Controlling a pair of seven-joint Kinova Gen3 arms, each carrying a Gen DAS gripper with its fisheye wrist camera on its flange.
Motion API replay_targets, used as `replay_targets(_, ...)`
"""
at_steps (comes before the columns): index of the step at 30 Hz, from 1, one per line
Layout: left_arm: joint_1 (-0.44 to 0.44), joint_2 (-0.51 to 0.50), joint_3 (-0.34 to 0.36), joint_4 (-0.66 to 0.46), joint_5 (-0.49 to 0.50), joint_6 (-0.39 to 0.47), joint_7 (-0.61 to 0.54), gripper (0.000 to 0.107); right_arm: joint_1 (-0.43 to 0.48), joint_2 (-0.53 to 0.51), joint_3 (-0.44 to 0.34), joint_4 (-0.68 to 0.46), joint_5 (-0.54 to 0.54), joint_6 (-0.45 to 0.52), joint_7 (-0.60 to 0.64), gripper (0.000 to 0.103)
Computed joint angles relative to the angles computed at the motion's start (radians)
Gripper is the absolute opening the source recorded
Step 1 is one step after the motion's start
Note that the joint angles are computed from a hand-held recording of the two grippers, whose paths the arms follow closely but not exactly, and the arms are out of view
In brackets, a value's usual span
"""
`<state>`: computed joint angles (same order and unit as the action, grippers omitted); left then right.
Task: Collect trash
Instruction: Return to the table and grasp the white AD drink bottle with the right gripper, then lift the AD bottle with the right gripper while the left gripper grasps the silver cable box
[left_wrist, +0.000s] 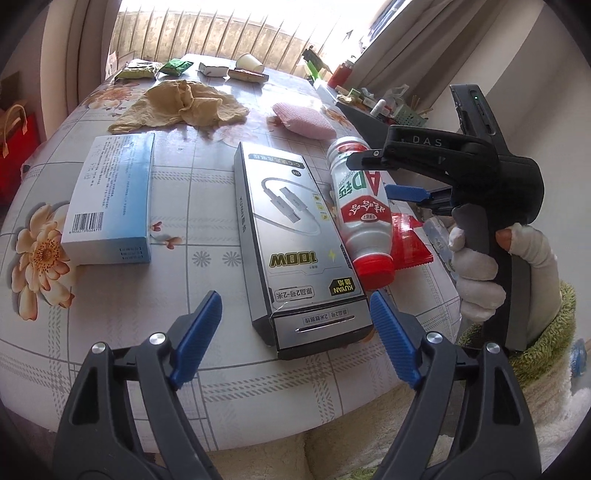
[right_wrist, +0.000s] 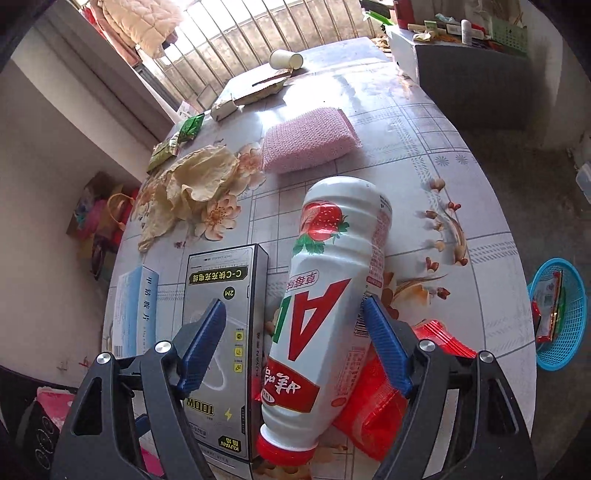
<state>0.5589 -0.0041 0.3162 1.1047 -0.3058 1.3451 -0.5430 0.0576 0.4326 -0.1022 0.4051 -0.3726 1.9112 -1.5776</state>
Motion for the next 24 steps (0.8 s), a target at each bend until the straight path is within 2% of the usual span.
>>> replay_targets(4, -0.006, 0.003, -0.005, -0.001, 0.005, 0.000, -0.013, 0.078, -0.017, 0.006, 0.008, 0.026, 0.021, -0.002, -0.010, 0.073)
replay_targets(6, -0.009, 0.009, -0.010, -0.007, 0.014, -0.004, -0.023, 0.078, -0.006, 0.000, 0.004, 0.057, 0.008, -0.021, -0.013, 0.060)
replay_targets(10, -0.008, 0.032, -0.019, -0.034, 0.007, -0.001, -0.051, 0.078, 0.027, -0.010, -0.004, 0.091, -0.035, -0.050, -0.013, 0.060)
replay_targets(18, 0.035, 0.132, -0.065, -0.149, -0.018, 0.054, -0.110, 0.079, 0.191, 0.018, -0.062, 0.034, -0.262, -0.052, -0.078, 0.059)
replay_targets(21, 0.066, 0.186, -0.095, -0.215, -0.045, 0.093, -0.133, 0.083, 0.276, 0.022, -0.090, 0.025, -0.353, -0.053, -0.096, 0.059)
replay_targets(24, 0.103, 0.244, -0.131, -0.292, -0.070, 0.151, -0.166, 0.083, 0.382, 0.020, -0.120, 0.048, -0.463, -0.066, -0.108, 0.059)
